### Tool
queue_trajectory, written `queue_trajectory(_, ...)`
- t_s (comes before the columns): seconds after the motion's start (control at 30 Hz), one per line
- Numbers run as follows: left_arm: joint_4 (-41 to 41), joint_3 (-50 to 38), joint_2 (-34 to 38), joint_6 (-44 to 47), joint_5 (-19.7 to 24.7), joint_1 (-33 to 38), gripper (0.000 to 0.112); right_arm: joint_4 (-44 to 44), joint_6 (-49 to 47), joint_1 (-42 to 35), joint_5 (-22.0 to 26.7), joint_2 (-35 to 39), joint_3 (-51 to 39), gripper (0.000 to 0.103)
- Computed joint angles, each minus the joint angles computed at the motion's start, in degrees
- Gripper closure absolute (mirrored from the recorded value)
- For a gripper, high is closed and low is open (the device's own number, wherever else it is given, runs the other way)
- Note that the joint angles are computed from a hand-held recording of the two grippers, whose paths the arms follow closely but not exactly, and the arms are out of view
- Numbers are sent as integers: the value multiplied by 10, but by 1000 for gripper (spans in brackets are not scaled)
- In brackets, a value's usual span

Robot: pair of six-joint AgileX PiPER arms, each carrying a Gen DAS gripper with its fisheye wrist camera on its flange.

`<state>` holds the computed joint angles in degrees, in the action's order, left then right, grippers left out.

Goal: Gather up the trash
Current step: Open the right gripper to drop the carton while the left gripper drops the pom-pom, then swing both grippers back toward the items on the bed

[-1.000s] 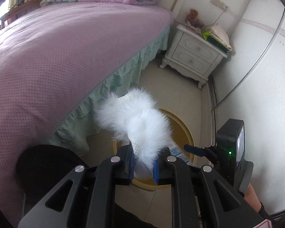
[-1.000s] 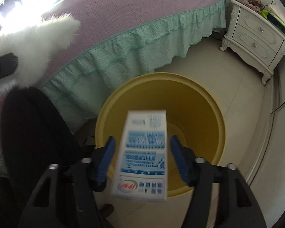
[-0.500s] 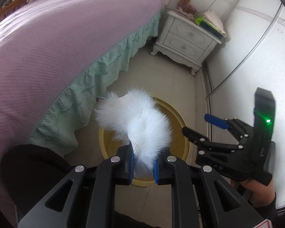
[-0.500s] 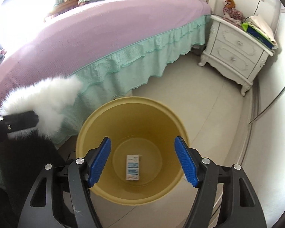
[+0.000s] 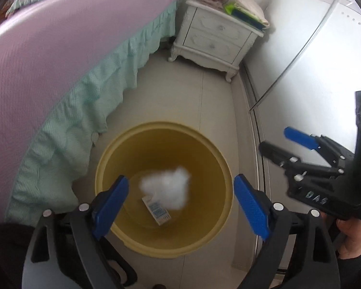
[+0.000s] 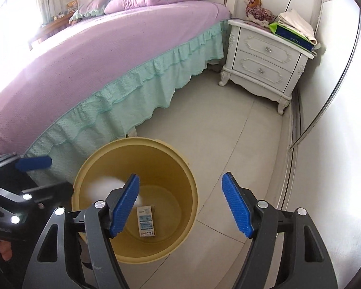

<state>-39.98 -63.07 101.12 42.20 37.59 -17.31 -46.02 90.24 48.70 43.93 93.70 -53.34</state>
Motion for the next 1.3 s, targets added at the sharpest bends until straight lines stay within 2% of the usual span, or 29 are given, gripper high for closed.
queue_trajectory(0.23,-4,4,-17,-1,15,12,24,7,-26,-4,-28,14,-14,34)
queue_trajectory(0.43,-6,12,-48,0,24,34,24,-6,-14,16,-6,12,-32,34)
queue_trajectory(0.57,-4,37,-96,-1,14,67,20,-59,33,39,2,12,-48,34)
queue_trajectory(0.63,-12,55,-128,11,12,99,18,-112,77,55,2,10,-58,30)
queue_trajectory(0.7,-13,68,-162,17,15,138,18,-166,116,74,7,16,-78,26)
queue_trajectory(0.83,2,82,-227,18,16,223,15,-218,106,85,-12,50,-152,18)
queue_trajectory(0.93,34,81,-275,-9,16,289,13,-246,99,92,-53,86,-221,12)
queue_trajectory(1.03,17,73,-307,23,36,383,13,-273,92,98,-98,125,-293,8)
queue_trajectory(1.17,38,50,-324,14,54,504,13,-243,4,117,-127,196,-437,8)
queue_trajectory(1.3,45,33,-320,16,40,627,13,-131,-156,133,-142,283,-607,8)
